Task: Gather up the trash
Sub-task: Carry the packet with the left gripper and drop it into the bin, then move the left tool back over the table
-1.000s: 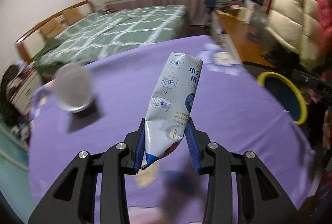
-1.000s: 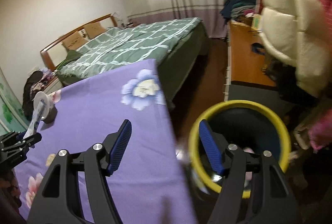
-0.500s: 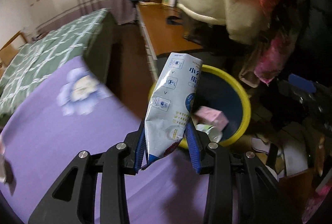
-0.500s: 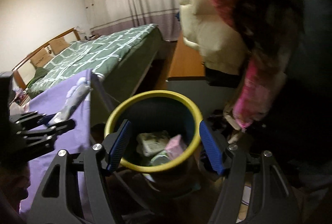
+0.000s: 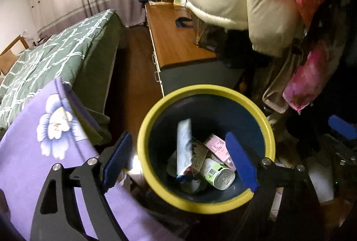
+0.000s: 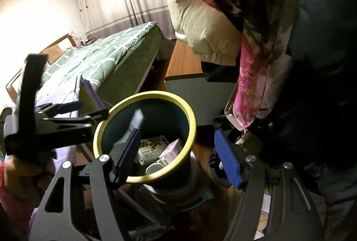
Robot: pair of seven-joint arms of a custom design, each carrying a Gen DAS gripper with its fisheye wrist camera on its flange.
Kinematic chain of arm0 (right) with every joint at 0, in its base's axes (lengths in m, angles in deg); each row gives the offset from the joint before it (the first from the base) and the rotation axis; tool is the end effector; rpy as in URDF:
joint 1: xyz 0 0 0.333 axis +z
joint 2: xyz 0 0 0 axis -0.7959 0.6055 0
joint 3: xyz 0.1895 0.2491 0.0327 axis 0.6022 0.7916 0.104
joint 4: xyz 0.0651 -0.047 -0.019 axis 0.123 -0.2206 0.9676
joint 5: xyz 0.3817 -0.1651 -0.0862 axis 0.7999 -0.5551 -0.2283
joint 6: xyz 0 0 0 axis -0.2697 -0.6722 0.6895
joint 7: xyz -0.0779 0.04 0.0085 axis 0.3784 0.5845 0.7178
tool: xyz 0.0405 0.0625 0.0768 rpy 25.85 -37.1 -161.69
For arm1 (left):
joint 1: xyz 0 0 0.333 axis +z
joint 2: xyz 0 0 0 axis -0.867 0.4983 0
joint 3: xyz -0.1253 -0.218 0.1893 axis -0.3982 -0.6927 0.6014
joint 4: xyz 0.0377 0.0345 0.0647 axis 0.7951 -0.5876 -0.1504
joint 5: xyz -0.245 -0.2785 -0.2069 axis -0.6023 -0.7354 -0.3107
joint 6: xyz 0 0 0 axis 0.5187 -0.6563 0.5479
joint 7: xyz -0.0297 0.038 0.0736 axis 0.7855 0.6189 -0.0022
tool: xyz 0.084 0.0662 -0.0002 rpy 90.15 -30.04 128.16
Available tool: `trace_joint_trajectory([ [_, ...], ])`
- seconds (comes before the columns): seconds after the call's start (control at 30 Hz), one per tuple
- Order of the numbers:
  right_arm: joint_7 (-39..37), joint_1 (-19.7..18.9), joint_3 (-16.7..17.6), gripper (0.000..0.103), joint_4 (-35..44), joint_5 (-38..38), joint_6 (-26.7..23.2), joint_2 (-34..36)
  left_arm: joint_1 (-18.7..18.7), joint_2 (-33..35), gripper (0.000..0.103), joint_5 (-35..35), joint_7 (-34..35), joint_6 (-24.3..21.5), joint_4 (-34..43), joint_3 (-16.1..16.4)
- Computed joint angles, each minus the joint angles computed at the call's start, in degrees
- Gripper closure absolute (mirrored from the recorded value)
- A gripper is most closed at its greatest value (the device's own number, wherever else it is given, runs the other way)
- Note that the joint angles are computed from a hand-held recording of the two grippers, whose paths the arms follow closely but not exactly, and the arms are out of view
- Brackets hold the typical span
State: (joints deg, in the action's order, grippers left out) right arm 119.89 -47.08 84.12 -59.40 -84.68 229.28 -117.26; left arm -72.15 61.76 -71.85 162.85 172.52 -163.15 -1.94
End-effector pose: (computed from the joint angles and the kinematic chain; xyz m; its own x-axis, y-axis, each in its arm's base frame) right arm 0.4246 0.1183 0.4923 -0.4933 -0.8507 -0.1816 -0.5094 0.4518 -0.7324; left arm 0.6165 -0.2655 0.4836 -0.7616 -0.6475 -0.0272 -0.4817 0.5937 -0.6446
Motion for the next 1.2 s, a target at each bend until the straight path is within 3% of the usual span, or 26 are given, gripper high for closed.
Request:
trace_joint_trajectory([
  [0.13, 0.2, 0.38, 0.66, 0.038, 1.97, -0.36, 0.96, 2.32, 2.58, -5.48, 0.019, -7.31, 6.15, 1.25, -4.48, 0.82],
  [0.3, -0.51, 1.68, 1.3, 0.038, 5.37, -0.9, 1.99, 5.95, 5.92, -12.94, 0.018, -15.64, 12.79, 2.93, -11.2, 4.73],
  [0.43, -1.25, 3.02, 1.83, 0.038, 8.9, -1.39, 2.13, 9.14, 9.37, -16.46, 0.017, -18.96, 13.27, 4.51, -14.68, 8.55],
  [0.53, -1.69, 4.22, 2.41, 0.038, 12.25, -1.98, 1.76, 12.06, 12.13, -17.36, 0.015, -20.61, 13.67, 8.41, -16.23, 10.87],
  [0.8, -5.44, 8.9, 2.38, 0.038, 24.78, -2.73, 2.58, 23.74, 20.09, -11.82, 0.014, -25.14, 14.29, 14.88, -11.75, 15.15],
  [0.97, -10.69, 12.78, 1.41, 0.038, 35.14, -0.63, 2.96, 32.88, 24.33, -5.55, 0.013, -28.12, 16.86, 23.61, -7.43, 14.63],
  [1.2, -26.02, 18.12, 0.64, 0.038, 55.99, 7.5, 1.1, 49.25, 29.35, 0.38, 0.011, -20.61, 5.82, 26.04, -4.01, 14.78],
])
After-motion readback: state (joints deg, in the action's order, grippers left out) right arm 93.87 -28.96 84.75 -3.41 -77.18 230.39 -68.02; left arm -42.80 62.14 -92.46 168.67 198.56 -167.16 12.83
